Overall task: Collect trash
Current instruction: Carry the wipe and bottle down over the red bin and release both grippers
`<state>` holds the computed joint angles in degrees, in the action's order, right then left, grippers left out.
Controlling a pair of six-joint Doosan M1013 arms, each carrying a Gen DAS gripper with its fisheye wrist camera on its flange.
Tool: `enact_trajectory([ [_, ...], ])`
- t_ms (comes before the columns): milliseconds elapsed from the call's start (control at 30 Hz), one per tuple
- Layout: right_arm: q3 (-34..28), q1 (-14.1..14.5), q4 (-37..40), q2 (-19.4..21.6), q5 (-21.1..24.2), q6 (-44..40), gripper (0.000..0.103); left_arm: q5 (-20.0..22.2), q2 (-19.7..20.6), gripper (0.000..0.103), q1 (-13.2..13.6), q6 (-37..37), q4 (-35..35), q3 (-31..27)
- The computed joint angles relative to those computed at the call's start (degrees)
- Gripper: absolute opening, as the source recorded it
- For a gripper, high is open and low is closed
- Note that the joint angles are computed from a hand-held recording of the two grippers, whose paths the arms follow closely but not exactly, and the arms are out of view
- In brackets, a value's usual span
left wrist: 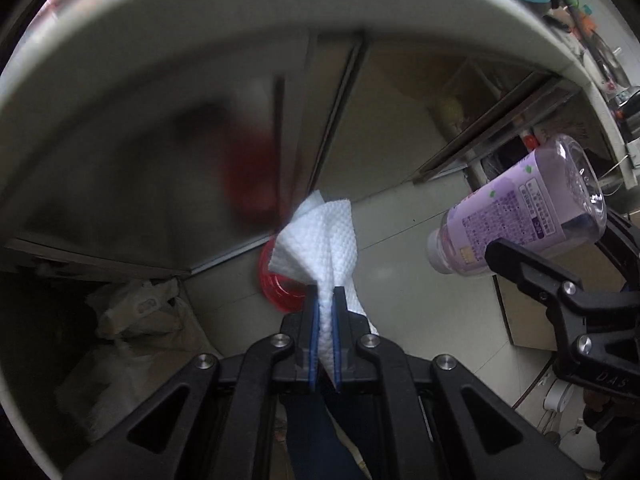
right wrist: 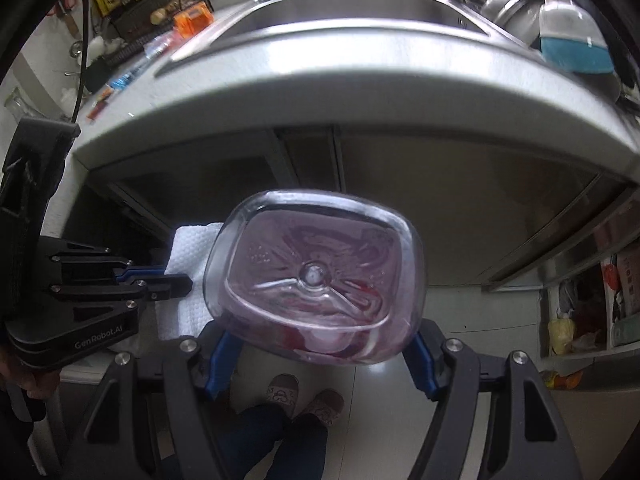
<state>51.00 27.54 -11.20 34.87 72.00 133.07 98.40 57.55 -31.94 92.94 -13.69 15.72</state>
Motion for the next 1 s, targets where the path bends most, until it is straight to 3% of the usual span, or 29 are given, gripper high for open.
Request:
enact_trajectory([
  [100, 4.78, -0.14, -0.39, -0.45, -4.3, 1.26, 0.068, -4.82, -1.08, 0.005, -0.44, 1.03, 0.16, 7.12],
  [367, 12.98, -0.96, 0.27, -0.37, -11.47, 6.12, 0.068, -9.94, 0.93, 0.005, -1.36, 1.15, -0.96, 13.23],
  [467, 13.95, -1.25, 0.64, 0.0, -12.42, 6.24, 0.068, -12.65, 0.44, 0.026, -1.88, 2.91, -0.42, 15.53],
  [533, 14.06, -1.55, 1.67, 0.04, -11.52, 5.76, 0.068, -12.69, 0.53, 0.048, -2.09, 3.57, -0.34, 15.39],
  [600, 14.32, -1.71, 2.21, -0.04, -11.63, 5.68, 0.068, -13.4, 0.27, 0.056, -2.17, 3.94, -0.13, 16.0],
  [867, 14.9, -2.24, 4.64, -0.68, -10.52, 4.43, 0.068, -13.26, -0.58, 0.057, -1.45, 1.51, 1.75, 15.98],
  [1000, 15.48, -2.03, 6.72, -0.5, -11.96, 2.52, 0.068, -14.07, -1.84, 0.069, -0.65, -0.28, 2.32, 17.99],
])
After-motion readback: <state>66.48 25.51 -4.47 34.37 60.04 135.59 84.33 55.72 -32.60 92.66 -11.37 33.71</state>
